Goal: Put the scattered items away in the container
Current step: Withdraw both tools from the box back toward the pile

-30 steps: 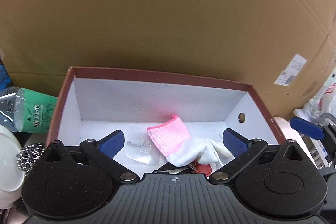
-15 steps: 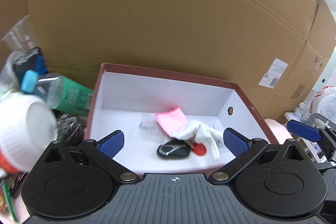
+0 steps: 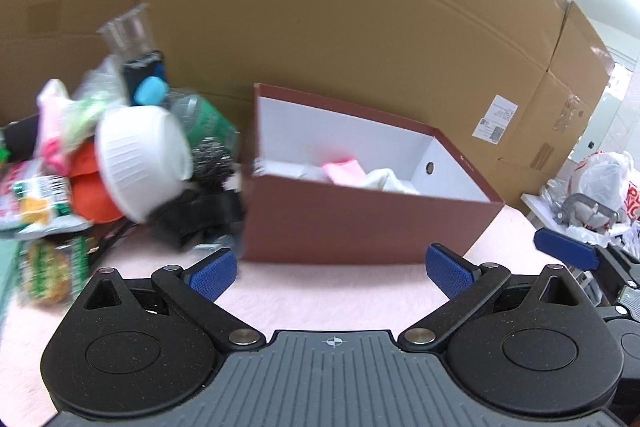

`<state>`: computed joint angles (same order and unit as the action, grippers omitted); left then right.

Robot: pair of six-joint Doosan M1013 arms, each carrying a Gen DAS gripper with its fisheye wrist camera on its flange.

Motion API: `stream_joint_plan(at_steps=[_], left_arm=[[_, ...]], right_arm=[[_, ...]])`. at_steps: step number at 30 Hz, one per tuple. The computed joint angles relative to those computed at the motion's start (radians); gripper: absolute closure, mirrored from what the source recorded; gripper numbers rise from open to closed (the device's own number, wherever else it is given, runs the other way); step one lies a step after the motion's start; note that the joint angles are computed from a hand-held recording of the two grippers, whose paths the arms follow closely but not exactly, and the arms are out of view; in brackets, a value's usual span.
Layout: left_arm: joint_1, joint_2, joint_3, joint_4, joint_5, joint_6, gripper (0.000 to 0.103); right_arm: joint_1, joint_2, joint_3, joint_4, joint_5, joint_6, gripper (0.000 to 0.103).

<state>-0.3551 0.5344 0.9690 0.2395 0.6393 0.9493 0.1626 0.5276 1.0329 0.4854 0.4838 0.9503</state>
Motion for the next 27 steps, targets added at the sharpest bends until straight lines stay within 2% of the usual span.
stream_joint_plan(at_steps=[6, 10, 14, 16, 20, 27], left_arm=[[0.012, -0.124, 0.207, 0.131, -0.075, -0.132, 0.000], [0.026, -0.179, 0.308, 0.234, -0.110, -0.223, 0.000], [0.052, -0.214, 0.391, 0.320, -0.171, -0.282, 0.000], [0.065, -0.218, 0.406, 0.337, -0.169, -0.284, 0.000], [0.083, -0.212, 0.404, 0.402, -0.119, -0.292, 0.000], [0.133, -0.193, 0.384, 0.326, -0.118, -0.203, 0.000]], right_arm=[[0.019, -0.048, 0.109, 0.194, -0.008, -0.090, 0.000], [0.044, -0.057, 0.146, 0.274, 0.012, -0.133, 0.000], [0.077, -0.067, 0.183, 0.325, -0.005, -0.193, 0.000], [0.093, -0.060, 0.182, 0.314, 0.005, -0.176, 0.000], [0.117, -0.032, 0.139, 0.238, 0.094, -0.075, 0.000], [0.146, 0.030, 0.032, 0.102, 0.239, 0.141, 0.000]])
